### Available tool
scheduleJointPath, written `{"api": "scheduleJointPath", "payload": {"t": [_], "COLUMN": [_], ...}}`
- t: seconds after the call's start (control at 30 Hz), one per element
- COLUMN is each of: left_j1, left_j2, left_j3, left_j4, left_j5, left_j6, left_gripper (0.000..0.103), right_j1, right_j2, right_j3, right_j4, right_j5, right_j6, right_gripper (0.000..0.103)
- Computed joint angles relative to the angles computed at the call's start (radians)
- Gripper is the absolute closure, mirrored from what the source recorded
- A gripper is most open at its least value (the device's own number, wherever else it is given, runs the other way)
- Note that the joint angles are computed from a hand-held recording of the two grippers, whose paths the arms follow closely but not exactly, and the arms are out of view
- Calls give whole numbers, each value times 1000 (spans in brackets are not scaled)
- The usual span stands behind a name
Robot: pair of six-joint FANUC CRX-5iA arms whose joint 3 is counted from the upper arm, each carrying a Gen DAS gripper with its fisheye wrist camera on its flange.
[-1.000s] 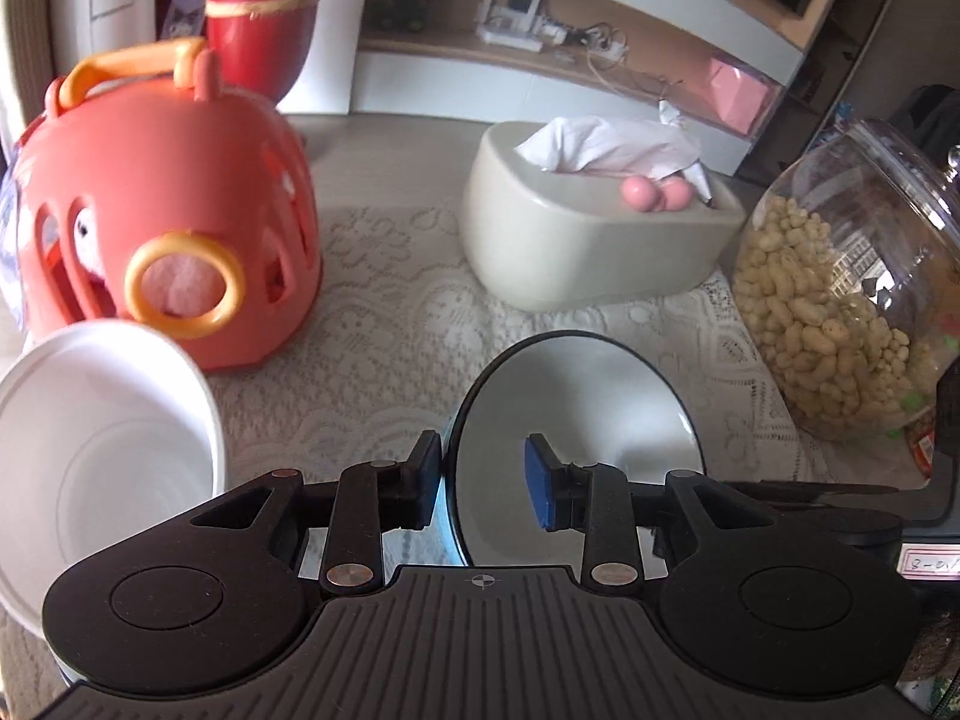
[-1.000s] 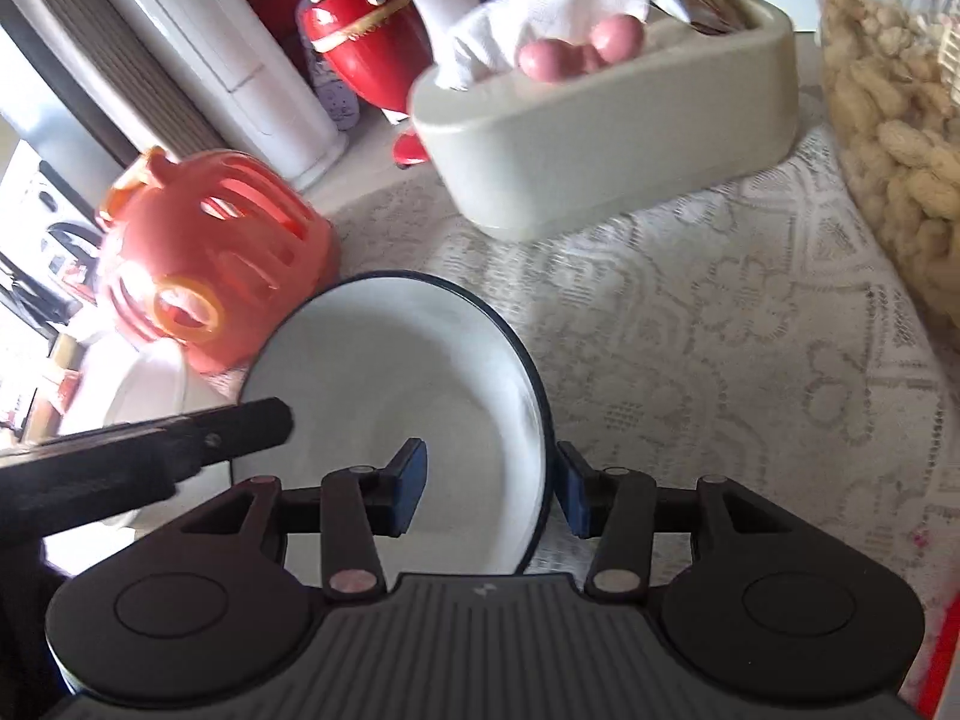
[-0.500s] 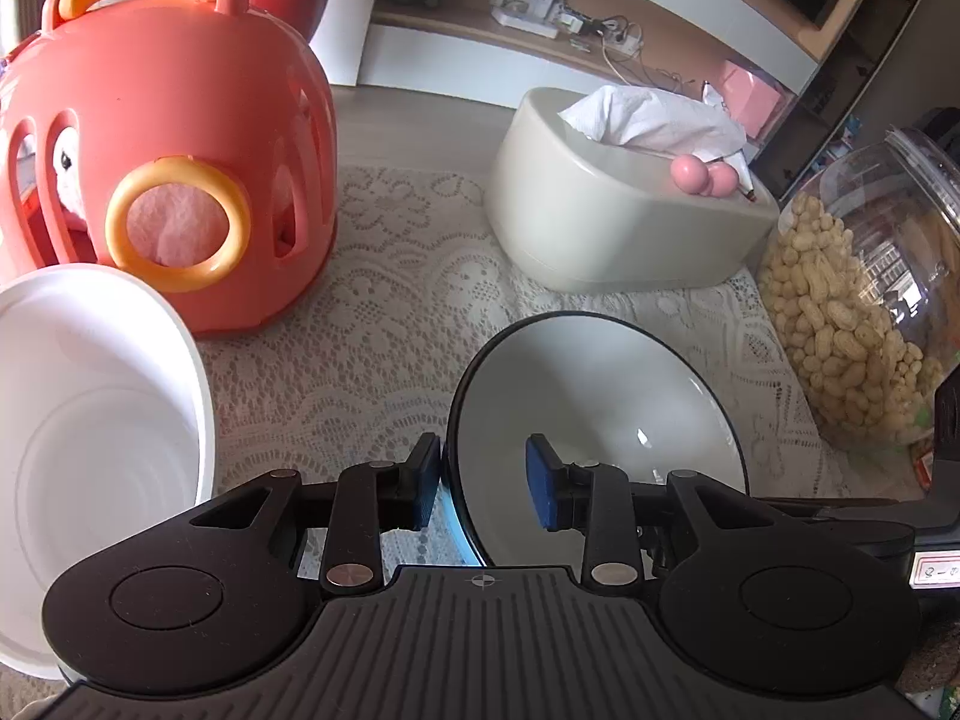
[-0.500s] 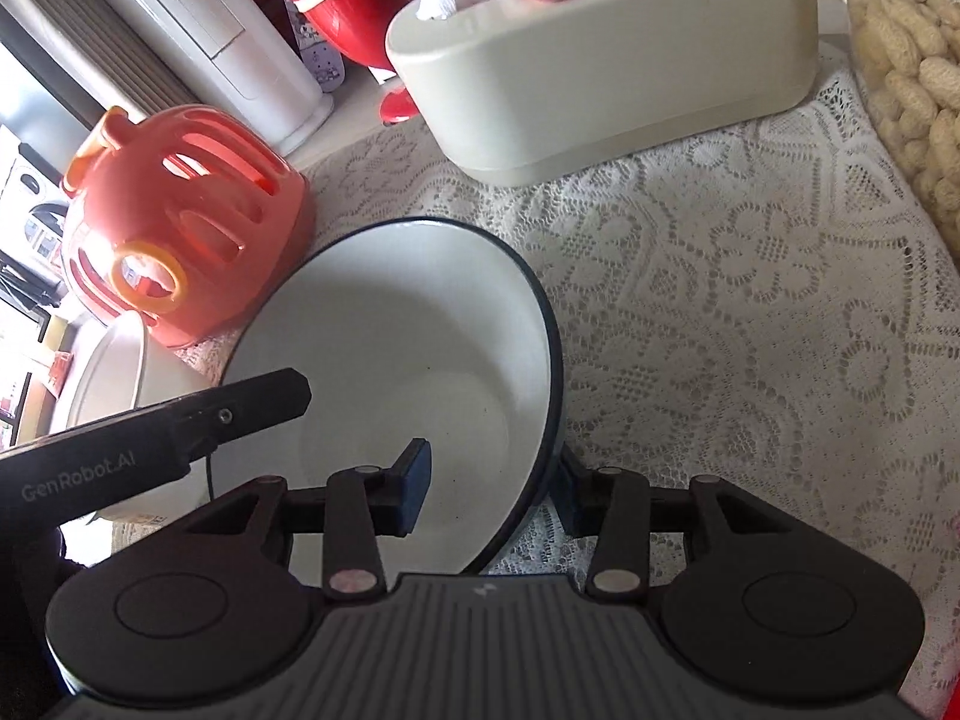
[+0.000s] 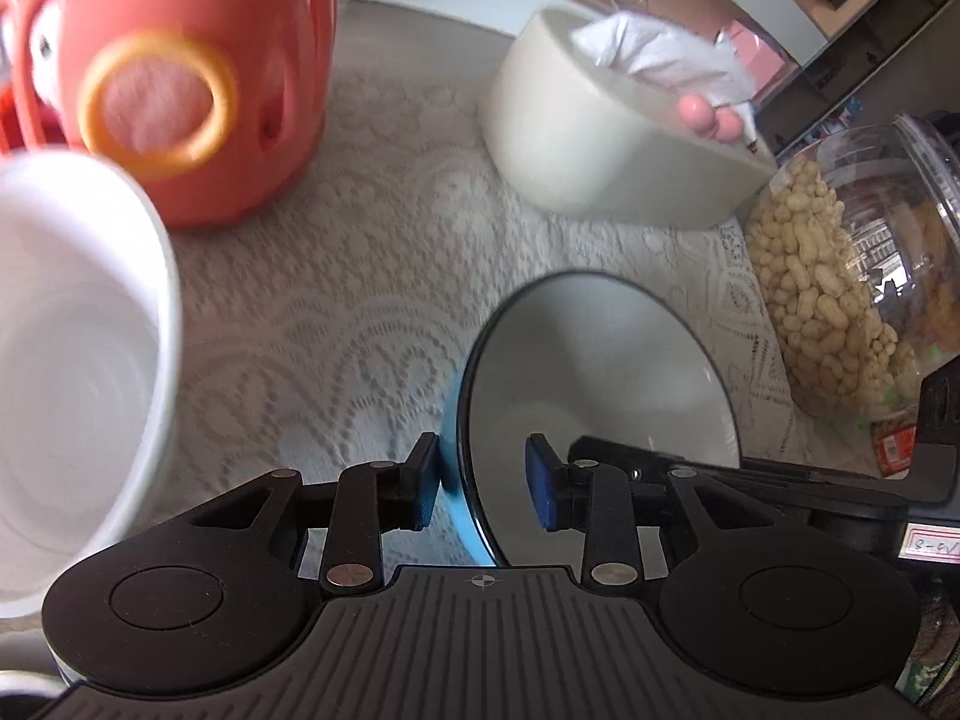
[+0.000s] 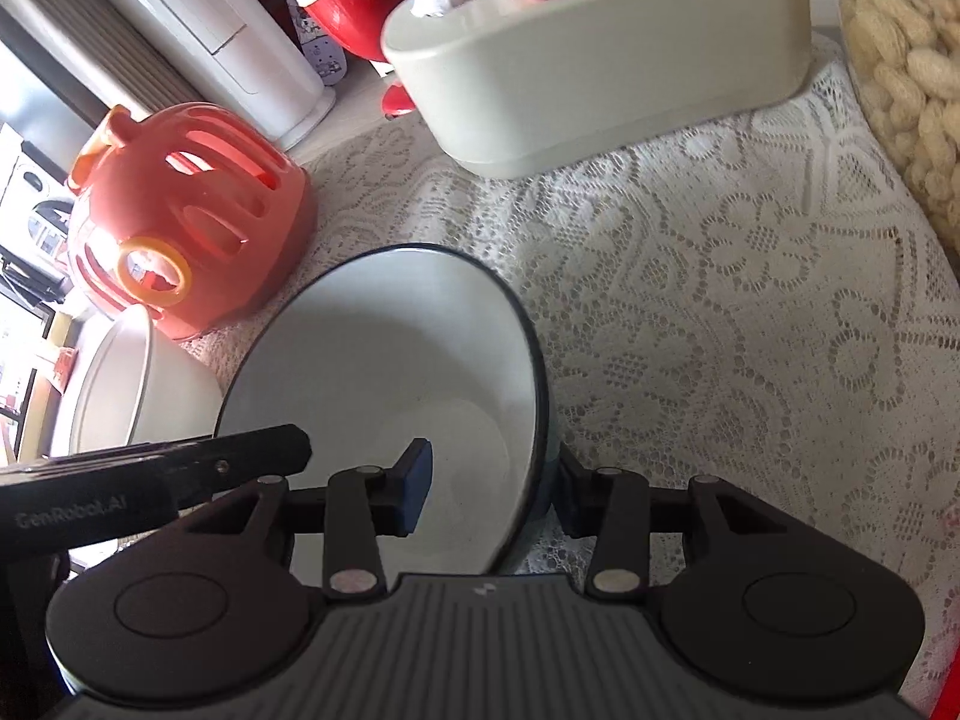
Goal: Organize plates and bowls
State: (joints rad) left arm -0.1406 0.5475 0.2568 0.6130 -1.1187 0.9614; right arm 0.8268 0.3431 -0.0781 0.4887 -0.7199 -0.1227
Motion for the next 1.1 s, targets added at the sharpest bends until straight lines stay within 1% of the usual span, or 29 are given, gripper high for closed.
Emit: {"api": "scheduleJointPath", "payload": {"t": [0.1, 0.23, 0.4, 0.43, 0.5, 0.57, 0.67, 0.73, 0.8, 0.93, 1.0, 1.1], "left_j1": [-2, -8, -2, -1, 4, 15, 32, 41, 58, 93, 103, 104], "left_j2": [23, 18, 20, 11, -21, -63, -144, -203, -252, -301, -315, -328], "left_j3": [1, -17, -15, -21, -46, -77, -122, -156, -200, -295, -343, -385], "left_j4": [12, 16, 35, 39, 79, 136, 183, 166, 146, 102, 76, 37], "left_j5": [-13, 16, 13, 19, 32, 33, 4, -18, -52, -114, -109, -80], "left_j6": [0, -8, 12, 8, -33, -74, -129, -167, -207, -214, -212, -205], "left_gripper": [69, 70, 70, 70, 68, 67, 66, 64, 63, 62, 62, 62], "right_j1": [-4, -1, 3, 4, 8, 24, 61, 91, 122, 186, 211, 230], "right_j2": [10, 26, 25, 26, 22, -3, -50, -81, -122, -167, -169, -167], "right_j3": [3, 33, 28, 32, 36, 13, 0, 0, -21, -35, -45, -72], "right_j4": [-8, -20, -15, -19, -11, 58, 137, 155, 158, 89, 64, 29], "right_j5": [5, -27, -24, -30, -36, -36, -85, -128, -142, -169, -174, -138], "right_j6": [3, 39, 33, 29, 9, -37, -66, -68, -77, -54, -53, -62], "right_gripper": [61, 60, 59, 60, 60, 60, 60, 59, 59, 58, 58, 58]}}
